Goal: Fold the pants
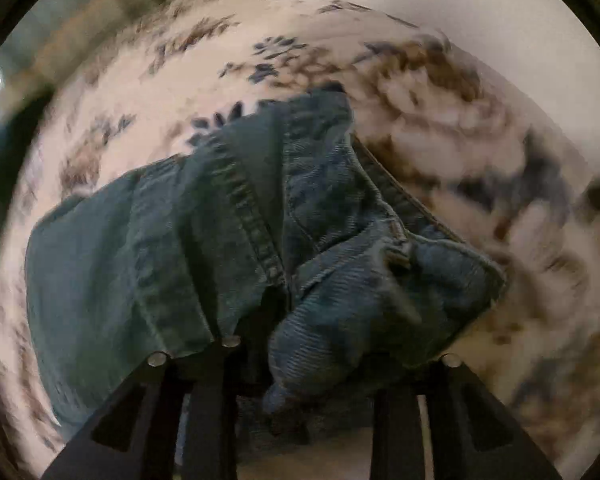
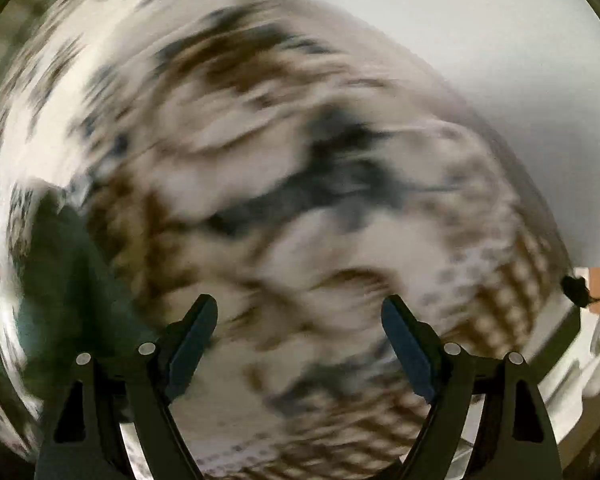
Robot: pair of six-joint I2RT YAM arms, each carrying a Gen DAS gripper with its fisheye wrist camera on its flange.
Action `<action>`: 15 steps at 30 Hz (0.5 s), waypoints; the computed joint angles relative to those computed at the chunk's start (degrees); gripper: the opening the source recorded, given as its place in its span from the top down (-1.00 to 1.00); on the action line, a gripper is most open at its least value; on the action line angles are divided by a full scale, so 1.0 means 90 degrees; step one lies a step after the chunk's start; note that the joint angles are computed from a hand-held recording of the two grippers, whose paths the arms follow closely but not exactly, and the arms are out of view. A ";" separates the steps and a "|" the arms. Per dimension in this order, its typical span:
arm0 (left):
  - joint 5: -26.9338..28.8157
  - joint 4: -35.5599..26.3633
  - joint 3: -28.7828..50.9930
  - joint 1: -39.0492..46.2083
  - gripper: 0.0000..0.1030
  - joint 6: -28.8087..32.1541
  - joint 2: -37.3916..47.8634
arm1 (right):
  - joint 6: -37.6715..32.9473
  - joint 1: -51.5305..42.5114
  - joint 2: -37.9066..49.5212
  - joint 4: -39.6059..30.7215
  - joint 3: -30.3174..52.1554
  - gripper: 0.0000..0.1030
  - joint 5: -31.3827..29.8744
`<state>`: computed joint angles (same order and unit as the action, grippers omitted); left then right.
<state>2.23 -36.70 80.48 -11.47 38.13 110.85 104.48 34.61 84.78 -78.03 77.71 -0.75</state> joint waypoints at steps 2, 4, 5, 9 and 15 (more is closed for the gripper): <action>-0.0246 0.0081 0.0000 -0.0083 0.41 0.0064 -0.0044 | -0.0141 -0.0192 -0.0578 -0.0039 -0.0416 -0.68 -0.0004; -0.0434 -0.0557 0.0582 -0.0150 0.23 0.0038 0.0100 | -0.0406 -0.0249 -0.0987 0.0127 -0.0597 -0.68 0.0183; -0.0490 -0.0842 0.0792 -0.0178 -0.03 -0.0003 0.0140 | -0.0464 -0.0167 -0.1069 0.0246 -0.0622 -0.74 0.0246; 0.0485 -0.2709 0.2015 -0.0129 -0.90 -0.0366 0.0217 | -0.1043 -0.0219 -0.1191 0.0880 -0.0492 -0.82 0.0377; 0.1105 -0.4477 0.3643 0.0330 -0.90 -0.0889 0.0202 | -0.1996 -0.0774 -0.0073 0.1347 0.0785 -0.82 -0.0067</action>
